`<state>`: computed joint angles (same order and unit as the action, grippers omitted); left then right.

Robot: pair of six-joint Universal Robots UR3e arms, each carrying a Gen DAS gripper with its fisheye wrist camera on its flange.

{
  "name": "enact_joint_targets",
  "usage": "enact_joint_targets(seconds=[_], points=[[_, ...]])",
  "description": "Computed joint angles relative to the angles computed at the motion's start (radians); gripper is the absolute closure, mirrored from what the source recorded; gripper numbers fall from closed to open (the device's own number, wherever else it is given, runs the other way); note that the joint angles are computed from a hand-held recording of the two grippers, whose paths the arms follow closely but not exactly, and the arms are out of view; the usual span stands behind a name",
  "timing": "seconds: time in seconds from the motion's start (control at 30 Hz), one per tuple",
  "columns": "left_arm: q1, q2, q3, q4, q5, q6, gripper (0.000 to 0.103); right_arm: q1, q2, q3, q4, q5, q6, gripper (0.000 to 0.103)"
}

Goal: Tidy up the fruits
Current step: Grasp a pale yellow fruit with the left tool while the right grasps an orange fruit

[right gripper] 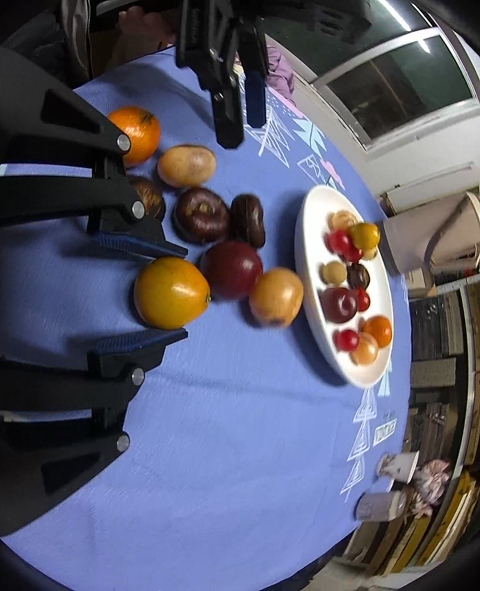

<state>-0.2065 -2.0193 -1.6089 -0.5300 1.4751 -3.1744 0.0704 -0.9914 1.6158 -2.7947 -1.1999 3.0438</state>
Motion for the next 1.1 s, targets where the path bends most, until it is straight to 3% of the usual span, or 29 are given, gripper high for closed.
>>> enact_joint_targets(seconds=[0.37, 0.47, 0.5, 0.73, 1.1], points=[[-0.046, -0.046, 0.033, -0.011, -0.044, 0.017, 0.028, -0.027, -0.029, 0.071, -0.032, 0.038, -0.010, 0.066], [-0.039, -0.066, 0.044, -0.029, -0.064, 0.027, 0.045, -0.028, -0.030, 0.079, -0.041, 0.040, -0.012, 0.066], [-0.028, -0.068, 0.044, -0.041, -0.093, 0.028, 0.046, -0.029, -0.031, 0.081, -0.041, 0.042, -0.012, 0.066], [-0.021, -0.104, 0.052, -0.045, -0.131, 0.029, 0.046, -0.029, -0.031, 0.086, -0.047, 0.046, -0.016, 0.065], [-0.027, -0.103, 0.043, -0.022, -0.106, 0.008, 0.051, -0.025, -0.029, 0.086, -0.052, 0.037, -0.016, 0.065]])
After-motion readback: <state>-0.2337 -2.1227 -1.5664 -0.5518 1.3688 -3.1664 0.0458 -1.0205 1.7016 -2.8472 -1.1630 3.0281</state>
